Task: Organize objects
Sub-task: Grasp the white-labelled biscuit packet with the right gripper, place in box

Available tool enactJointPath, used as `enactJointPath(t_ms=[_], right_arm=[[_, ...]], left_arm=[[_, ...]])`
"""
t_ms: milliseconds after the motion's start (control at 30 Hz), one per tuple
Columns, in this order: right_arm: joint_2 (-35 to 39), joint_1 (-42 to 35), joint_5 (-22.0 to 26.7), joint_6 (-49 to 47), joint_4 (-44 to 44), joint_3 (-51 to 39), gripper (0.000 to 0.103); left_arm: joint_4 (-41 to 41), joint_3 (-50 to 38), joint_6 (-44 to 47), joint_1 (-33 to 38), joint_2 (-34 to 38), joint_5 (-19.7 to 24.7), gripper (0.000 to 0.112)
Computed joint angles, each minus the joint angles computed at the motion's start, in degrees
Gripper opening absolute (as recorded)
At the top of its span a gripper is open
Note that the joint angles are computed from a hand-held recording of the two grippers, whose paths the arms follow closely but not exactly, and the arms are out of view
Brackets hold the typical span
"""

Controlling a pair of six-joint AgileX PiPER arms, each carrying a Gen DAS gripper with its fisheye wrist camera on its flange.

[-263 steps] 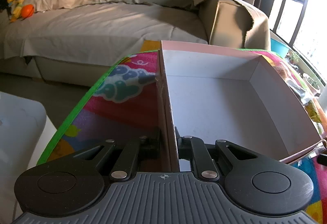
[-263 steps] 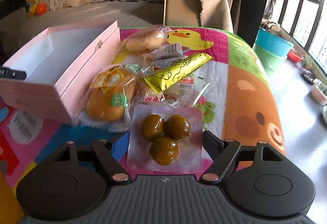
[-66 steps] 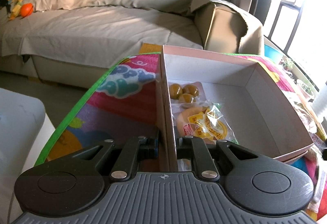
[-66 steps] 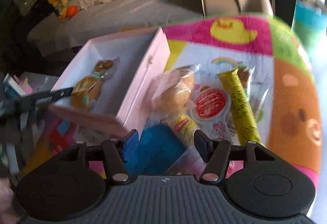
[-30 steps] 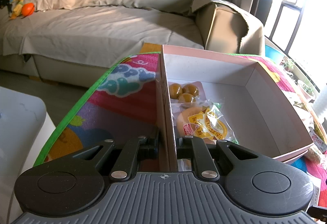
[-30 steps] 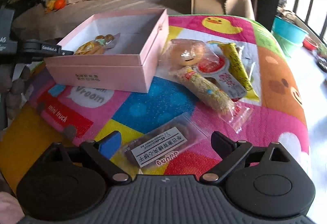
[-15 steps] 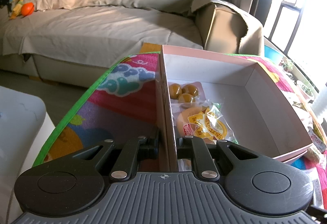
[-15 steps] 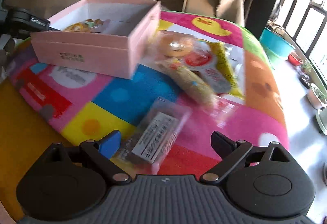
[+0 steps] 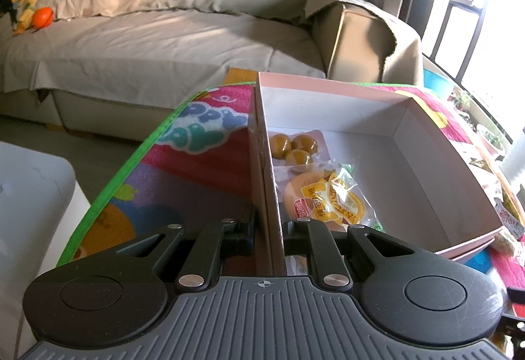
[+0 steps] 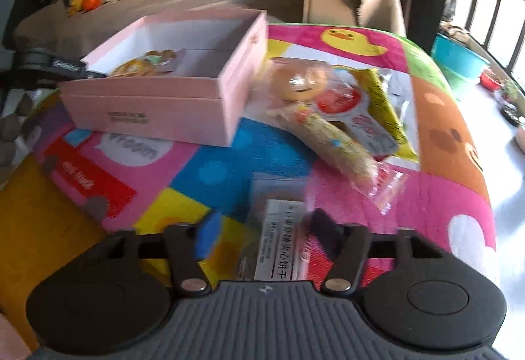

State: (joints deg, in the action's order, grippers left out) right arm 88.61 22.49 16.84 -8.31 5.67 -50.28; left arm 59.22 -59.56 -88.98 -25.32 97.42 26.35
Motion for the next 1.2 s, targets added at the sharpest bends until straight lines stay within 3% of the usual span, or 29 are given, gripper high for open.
enactJointPath(t_ms=[233, 400, 567, 667, 767, 900, 967, 1033, 1200], right_arm=[[-4.3, -2.2, 8.4, -8.8, 8.3, -4.0, 0.036], [-5.4, -2.4, 9.9, -16.5, 17.0, -11.7, 0.036], [3.6, 0.9, 10.5, -18.7, 19.7, -25.4, 0.036], [12.4, 2.5, 14.1, -18.2, 21.3, -37.3, 0.035], [20.9, 5.1, 15.4, -13.0, 17.7, -48.3, 0.036], [30.1, 7.1, 16.5, -6.6, 14.1, -60.2, 0.044], [30.6, 7.1, 16.2, -4.5, 12.5, -60.6, 0.045], [27.5, 6.0, 13.8, -7.4, 15.9, -55.1, 0.05], [15.8, 3.0, 1.7, -7.8, 12.2, -34.9, 0.069]], left_arm=[[0.5, 0.0, -0.7, 0.2, 0.1, -0.8, 0.015], [2.2, 0.5, -2.8, 0.3, 0.1, -1.6, 0.016], [2.7, 0.8, -3.3, 0.3, 0.0, -1.7, 0.016], [2.4, 0.7, -3.2, 0.2, 0.1, -1.6, 0.016], [2.7, 0.8, -3.3, 0.3, 0.1, -1.7, 0.016], [3.6, 1.3, -4.3, 0.3, -0.1, -2.1, 0.016], [4.1, 1.6, -4.8, 0.4, -0.2, -2.4, 0.016], [4.7, 2.0, -5.6, 0.5, -0.4, -2.9, 0.016], [5.7, 2.3, -7.0, 0.5, -0.4, -2.9, 0.017]])
